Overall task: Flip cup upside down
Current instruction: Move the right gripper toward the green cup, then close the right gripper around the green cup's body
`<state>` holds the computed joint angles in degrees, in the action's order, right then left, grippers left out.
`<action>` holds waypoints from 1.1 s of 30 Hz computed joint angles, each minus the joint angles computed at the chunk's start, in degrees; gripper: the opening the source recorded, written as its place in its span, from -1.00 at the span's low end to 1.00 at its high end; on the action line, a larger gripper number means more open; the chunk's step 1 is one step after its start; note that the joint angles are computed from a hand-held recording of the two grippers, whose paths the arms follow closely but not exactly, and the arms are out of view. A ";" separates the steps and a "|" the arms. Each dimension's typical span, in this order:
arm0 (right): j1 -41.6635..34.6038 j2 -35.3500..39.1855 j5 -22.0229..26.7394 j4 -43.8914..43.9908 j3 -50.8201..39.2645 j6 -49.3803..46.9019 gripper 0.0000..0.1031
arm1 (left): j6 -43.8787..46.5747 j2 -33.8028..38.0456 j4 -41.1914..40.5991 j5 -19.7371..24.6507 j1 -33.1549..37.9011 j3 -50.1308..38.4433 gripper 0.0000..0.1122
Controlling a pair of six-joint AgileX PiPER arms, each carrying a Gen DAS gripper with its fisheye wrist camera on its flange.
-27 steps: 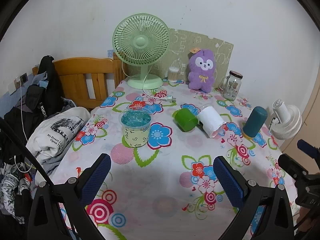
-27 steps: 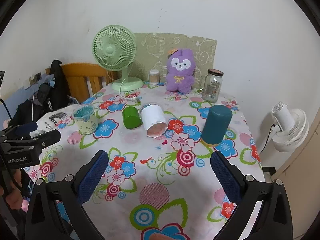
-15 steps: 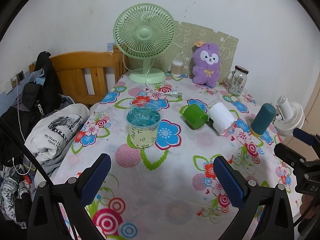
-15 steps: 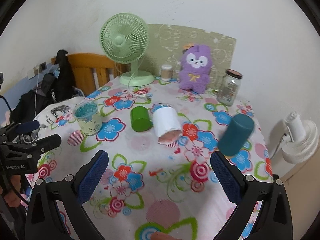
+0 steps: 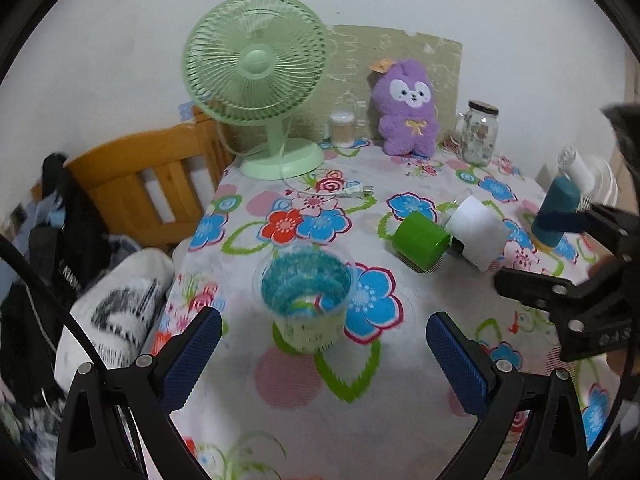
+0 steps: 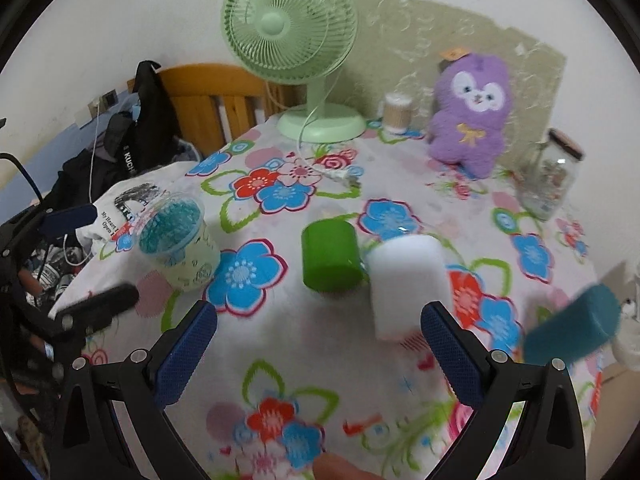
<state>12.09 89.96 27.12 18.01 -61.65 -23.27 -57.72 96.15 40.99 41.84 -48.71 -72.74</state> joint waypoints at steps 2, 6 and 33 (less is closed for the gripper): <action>-0.18 4.20 2.19 2.70 -4.34 -2.37 0.99 | 5.18 1.22 -3.25 -1.88 2.14 -1.27 0.83; 0.48 10.73 5.14 1.48 -11.31 -1.91 0.99 | 10.55 4.25 -6.42 -2.73 4.85 -4.09 0.83; -0.46 26.91 14.82 -6.75 -30.23 1.69 0.06 | 24.53 15.35 -11.71 -1.02 8.69 -16.74 0.83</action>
<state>11.63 116.87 41.94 11.26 -91.88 -21.58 -33.19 111.50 29.28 40.82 -40.02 -89.49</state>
